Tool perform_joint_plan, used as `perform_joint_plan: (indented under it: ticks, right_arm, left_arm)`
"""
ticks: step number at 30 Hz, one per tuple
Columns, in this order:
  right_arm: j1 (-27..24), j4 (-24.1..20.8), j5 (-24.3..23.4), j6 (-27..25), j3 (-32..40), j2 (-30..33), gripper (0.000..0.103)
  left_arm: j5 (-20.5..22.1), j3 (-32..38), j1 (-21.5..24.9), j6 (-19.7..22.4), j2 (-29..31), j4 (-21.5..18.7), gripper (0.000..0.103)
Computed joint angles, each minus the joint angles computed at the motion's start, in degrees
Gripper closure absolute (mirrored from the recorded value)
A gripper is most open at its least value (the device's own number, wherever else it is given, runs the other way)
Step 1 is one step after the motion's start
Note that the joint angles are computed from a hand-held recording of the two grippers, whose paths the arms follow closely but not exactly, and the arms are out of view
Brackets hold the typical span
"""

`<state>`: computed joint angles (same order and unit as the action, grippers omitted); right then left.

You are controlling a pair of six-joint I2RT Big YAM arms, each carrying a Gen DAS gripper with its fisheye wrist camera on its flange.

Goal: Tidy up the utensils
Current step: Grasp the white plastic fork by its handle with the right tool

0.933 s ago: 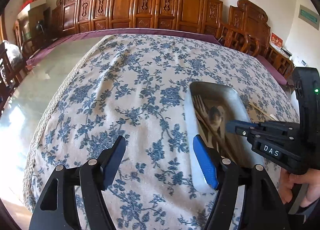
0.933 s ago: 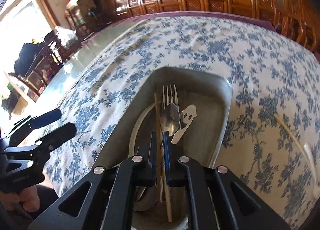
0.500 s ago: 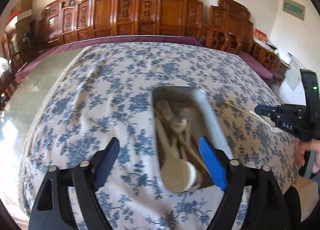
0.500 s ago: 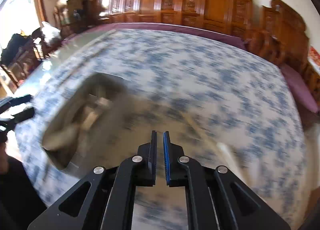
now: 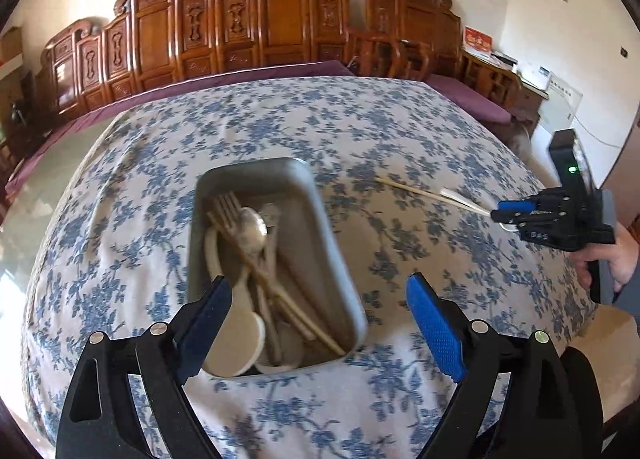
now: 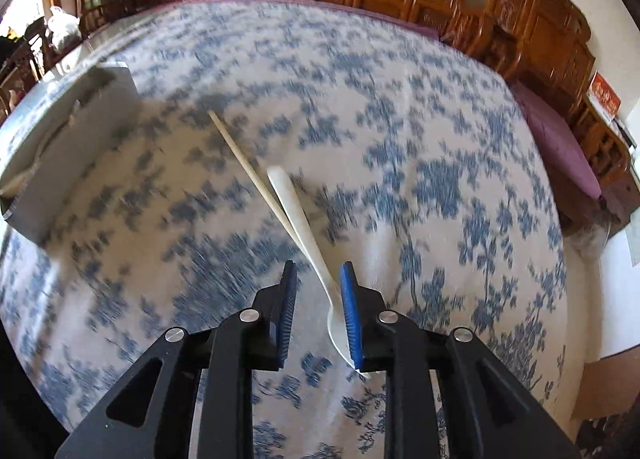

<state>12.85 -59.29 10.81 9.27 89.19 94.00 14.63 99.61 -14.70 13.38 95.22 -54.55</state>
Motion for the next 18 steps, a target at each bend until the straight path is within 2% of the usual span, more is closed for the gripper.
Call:
perform_joint_plan:
  ticks: [11, 18]
  right_arm:
    - [-2.25, 0.76, -5.35, 2.92, -2.09, -1.22, 0.078]
    - [-1.95, 0.72, -6.53, 4.40, -5.45, -4.46, 0.095]
  left_arm:
    - [-1.83, -1.75, -2.89, -0.36, -1.29, -0.47, 0.018]
    - [-1.92, -1.63, -3.74, -0.91, -1.36, -1.61, 0.018]
